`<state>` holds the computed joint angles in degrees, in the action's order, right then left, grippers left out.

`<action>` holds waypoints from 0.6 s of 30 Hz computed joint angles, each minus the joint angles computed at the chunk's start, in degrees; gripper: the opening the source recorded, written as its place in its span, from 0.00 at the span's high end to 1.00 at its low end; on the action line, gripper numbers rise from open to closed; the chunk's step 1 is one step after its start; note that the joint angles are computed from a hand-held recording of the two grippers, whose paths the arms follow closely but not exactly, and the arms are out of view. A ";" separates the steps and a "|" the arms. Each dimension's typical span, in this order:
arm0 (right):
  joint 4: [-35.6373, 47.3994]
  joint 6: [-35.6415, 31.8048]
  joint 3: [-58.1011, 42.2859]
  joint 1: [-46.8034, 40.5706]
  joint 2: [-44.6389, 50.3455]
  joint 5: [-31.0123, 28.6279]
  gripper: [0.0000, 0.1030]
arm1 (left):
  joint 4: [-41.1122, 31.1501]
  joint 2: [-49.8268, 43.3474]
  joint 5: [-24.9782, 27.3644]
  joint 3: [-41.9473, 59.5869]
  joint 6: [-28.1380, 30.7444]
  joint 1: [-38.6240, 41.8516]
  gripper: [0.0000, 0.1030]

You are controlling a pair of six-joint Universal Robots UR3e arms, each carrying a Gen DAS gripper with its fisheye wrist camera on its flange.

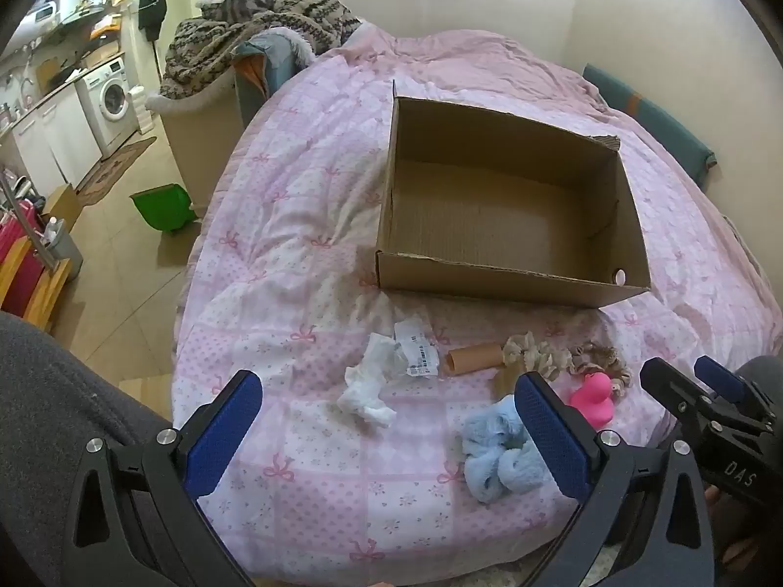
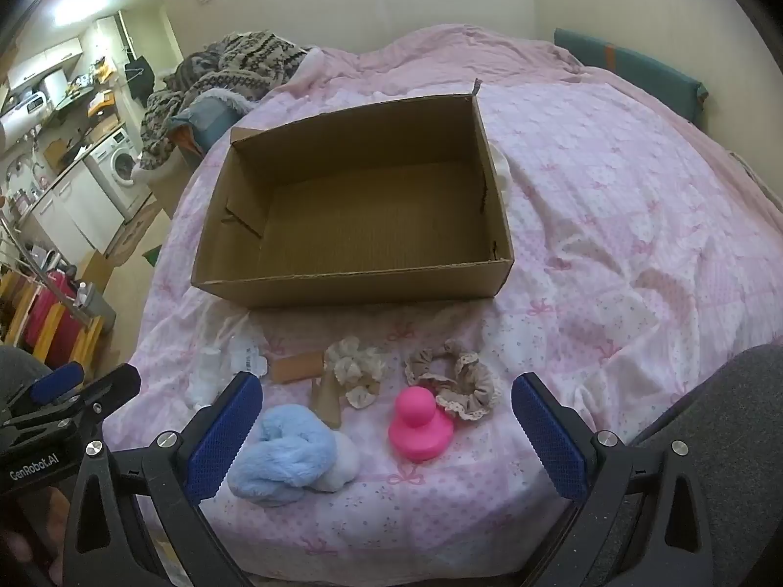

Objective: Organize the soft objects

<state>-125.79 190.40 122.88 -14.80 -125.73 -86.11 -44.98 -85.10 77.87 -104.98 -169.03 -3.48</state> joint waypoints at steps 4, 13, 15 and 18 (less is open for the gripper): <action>0.20 -0.31 0.39 -0.41 -0.59 0.33 0.00 | -0.03 -0.03 0.08 0.02 -0.08 -0.04 0.00; 0.96 -0.26 0.55 -1.04 -1.34 0.50 0.00 | 0.12 -0.67 0.38 0.57 -0.45 -0.48 0.00; 0.92 -0.36 0.42 -0.98 -1.17 0.48 0.00 | 0.05 -0.75 0.48 0.69 -0.54 -0.59 0.00; 0.93 -0.43 0.50 -1.07 -1.25 0.55 0.00 | 0.05 -0.77 0.52 0.70 -0.56 -0.62 0.00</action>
